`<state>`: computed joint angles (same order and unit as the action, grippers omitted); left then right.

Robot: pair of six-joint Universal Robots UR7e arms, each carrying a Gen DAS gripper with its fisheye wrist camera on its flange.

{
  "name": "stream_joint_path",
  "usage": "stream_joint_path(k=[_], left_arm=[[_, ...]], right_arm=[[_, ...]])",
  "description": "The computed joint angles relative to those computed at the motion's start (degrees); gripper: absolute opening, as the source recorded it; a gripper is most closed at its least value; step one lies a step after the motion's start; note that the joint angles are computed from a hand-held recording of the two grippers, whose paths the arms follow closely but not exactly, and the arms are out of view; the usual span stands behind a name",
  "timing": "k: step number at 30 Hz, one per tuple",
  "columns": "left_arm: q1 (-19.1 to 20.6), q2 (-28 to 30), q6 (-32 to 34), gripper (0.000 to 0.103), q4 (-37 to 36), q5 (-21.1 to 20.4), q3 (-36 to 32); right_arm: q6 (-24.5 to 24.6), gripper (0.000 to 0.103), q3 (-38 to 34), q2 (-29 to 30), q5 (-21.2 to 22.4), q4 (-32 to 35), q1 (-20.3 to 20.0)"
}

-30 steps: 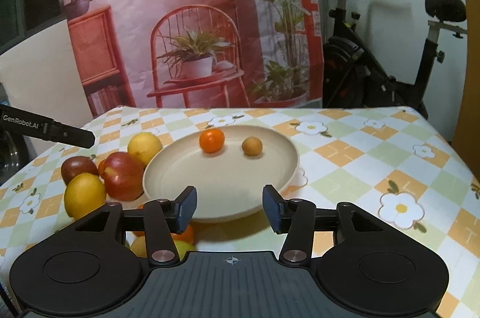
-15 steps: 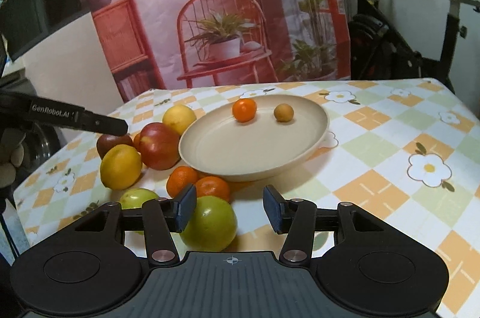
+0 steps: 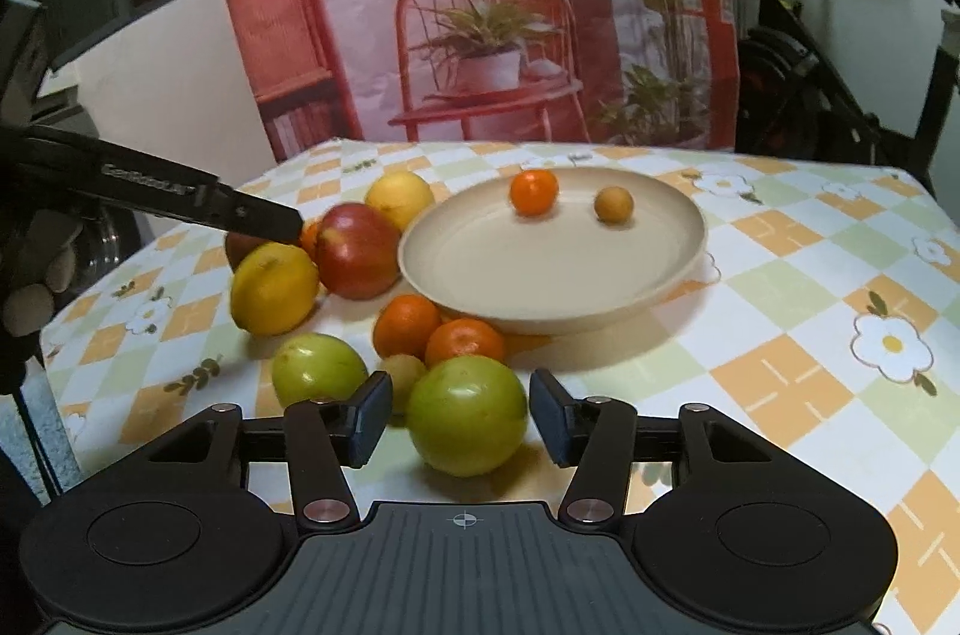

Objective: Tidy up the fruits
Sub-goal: 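Lift both grippers away from the plate back toward the fruits, then lower the left gripper onto a tangerine while the right gripper approaches the green apple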

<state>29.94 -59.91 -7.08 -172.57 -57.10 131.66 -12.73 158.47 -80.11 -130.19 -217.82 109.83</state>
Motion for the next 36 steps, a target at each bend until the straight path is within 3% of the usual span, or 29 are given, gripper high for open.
stream_joint_path(k=[14,36], left_arm=[[0.9,0.5,-1.4,0.037,0.3,-1.3,0.6],[0.6,0.8,-0.9,0.037,-0.7,-1.7,1.1]], right_arm=[[-4.1,0.044,1.0,4.0,-0.7,-5.3,-0.4],[-3.1,0.044,1.2,3.1,1.3,-5.6,-1.4]])
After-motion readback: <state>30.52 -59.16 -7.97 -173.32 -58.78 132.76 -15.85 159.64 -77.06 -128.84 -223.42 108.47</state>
